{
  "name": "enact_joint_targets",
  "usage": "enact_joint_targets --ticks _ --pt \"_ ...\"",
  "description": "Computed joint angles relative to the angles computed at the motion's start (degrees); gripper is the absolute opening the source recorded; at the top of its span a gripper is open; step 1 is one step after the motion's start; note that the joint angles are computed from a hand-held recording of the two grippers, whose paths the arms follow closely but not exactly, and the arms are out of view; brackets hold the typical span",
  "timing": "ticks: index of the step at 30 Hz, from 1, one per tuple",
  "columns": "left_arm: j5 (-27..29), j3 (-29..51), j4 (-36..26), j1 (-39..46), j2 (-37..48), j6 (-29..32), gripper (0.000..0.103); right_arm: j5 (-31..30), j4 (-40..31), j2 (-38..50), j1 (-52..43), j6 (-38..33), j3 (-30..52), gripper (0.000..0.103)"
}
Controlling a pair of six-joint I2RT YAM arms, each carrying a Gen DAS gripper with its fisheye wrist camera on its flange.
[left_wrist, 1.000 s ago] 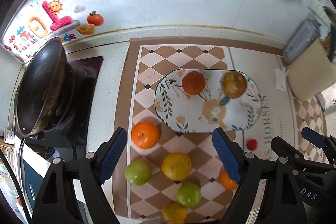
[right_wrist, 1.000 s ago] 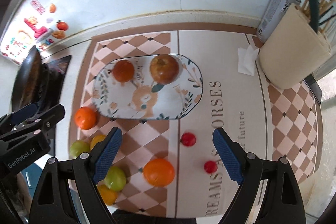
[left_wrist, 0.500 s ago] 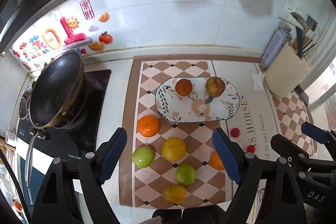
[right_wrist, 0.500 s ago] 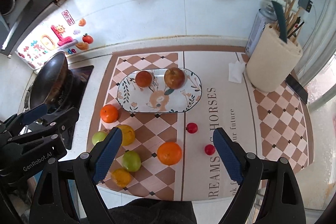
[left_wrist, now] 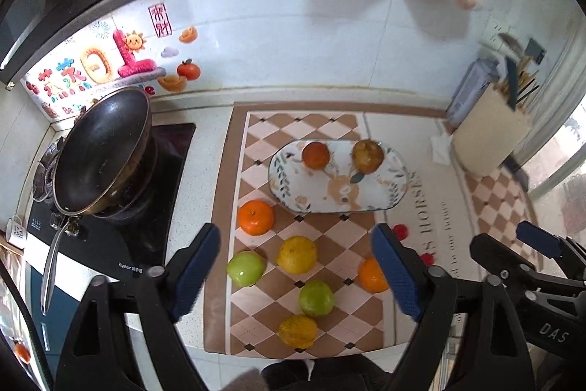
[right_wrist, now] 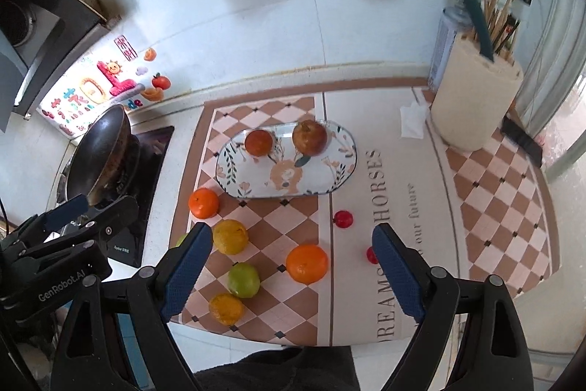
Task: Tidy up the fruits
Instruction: 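Move both open tools back toward the remaining fruit, then grasp a lemon with the left tool while the right tool grasps an orange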
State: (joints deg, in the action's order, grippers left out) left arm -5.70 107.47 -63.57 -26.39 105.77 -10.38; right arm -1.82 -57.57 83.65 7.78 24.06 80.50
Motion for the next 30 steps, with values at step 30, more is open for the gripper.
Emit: enact_joint_targets --ticks 30 --pt "1.14 25.88 -14.4 0.95 42.02 0.02 0.099 -13.22 16.53 34.65 -5.88 -8.93 -10.34 0.068"
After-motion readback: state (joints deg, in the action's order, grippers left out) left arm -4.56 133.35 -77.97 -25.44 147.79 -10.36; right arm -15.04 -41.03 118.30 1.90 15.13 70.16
